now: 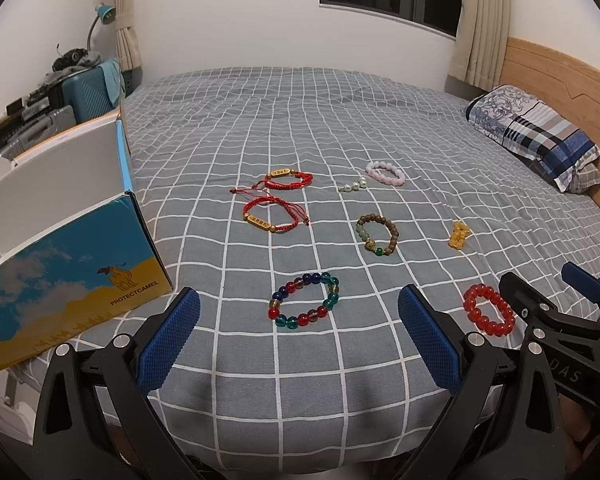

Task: Organize jewelry

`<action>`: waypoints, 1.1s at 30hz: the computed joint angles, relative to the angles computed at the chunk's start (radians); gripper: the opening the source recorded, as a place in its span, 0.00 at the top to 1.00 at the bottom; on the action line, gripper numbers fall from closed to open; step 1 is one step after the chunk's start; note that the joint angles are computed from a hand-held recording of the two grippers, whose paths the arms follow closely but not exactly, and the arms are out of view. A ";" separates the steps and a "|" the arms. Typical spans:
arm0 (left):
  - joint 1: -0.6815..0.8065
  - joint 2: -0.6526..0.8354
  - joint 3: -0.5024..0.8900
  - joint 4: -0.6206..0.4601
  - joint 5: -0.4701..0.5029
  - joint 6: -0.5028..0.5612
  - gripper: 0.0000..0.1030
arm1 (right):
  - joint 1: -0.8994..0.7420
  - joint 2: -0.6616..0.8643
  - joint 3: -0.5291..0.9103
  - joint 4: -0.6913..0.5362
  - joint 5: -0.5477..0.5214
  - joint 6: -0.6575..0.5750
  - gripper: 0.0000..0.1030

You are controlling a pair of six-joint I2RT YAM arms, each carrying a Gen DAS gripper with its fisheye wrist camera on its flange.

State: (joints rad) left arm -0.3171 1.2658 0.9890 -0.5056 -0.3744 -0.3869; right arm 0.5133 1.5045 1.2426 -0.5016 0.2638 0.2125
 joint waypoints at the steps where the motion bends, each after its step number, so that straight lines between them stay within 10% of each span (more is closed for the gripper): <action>1: -0.001 -0.001 0.000 0.000 0.000 -0.001 0.06 | 0.000 0.000 -0.001 0.001 0.000 -0.001 0.06; 33: 0.013 0.046 0.013 0.024 0.023 0.009 0.06 | -0.007 0.027 0.012 0.015 0.003 -0.014 0.06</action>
